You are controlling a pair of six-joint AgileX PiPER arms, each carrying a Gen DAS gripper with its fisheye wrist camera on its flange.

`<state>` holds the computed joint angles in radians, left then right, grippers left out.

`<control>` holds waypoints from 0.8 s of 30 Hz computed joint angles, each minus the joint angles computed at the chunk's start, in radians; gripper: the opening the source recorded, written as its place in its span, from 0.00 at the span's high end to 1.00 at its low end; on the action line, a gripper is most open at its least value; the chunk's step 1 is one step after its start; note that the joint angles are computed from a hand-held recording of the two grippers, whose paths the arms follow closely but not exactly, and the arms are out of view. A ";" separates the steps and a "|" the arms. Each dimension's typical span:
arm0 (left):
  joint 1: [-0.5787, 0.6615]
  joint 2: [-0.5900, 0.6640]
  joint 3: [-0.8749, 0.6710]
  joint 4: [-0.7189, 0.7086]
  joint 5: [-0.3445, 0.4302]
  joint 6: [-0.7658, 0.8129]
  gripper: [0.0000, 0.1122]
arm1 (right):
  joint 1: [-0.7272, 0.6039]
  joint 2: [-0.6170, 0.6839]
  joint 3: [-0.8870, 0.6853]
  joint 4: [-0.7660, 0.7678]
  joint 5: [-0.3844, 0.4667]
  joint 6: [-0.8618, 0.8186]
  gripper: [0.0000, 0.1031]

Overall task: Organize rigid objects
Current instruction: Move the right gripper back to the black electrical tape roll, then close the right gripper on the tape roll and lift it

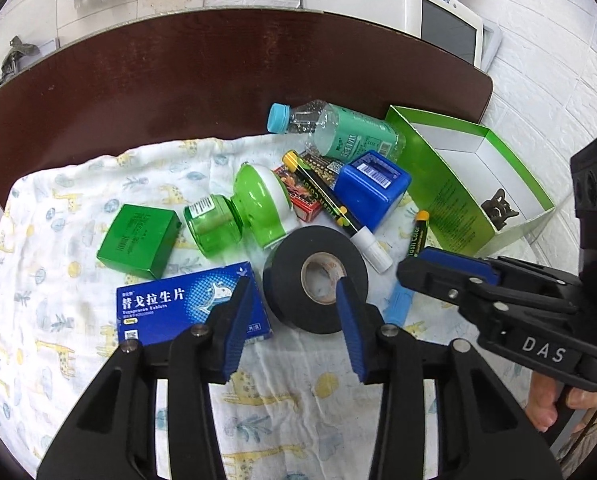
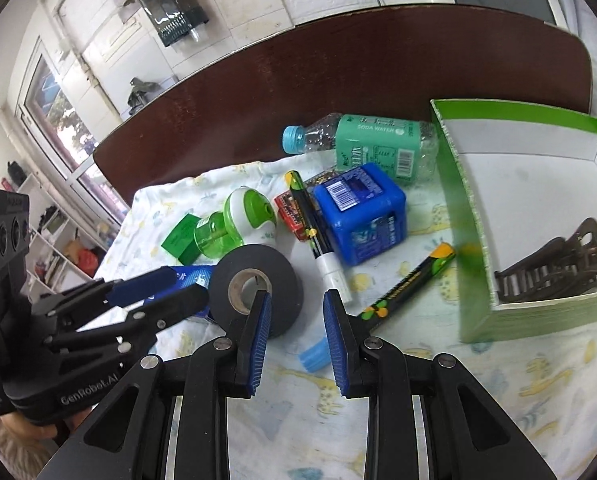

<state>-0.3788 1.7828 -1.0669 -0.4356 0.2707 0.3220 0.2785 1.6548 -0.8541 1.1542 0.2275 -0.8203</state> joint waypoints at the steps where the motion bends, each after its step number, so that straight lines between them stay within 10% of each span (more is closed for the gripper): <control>1: 0.002 0.009 -0.006 -0.004 0.006 0.010 0.65 | -0.001 0.013 -0.007 0.027 0.008 -0.014 0.72; 24: 0.045 0.140 -0.137 -0.098 0.108 0.108 0.68 | -0.075 0.201 -0.115 0.246 0.158 -0.165 0.71</control>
<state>-0.3340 1.9228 -1.2039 -0.5334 0.3787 0.4297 0.2036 1.8559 -0.9687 1.3998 0.3854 -0.9851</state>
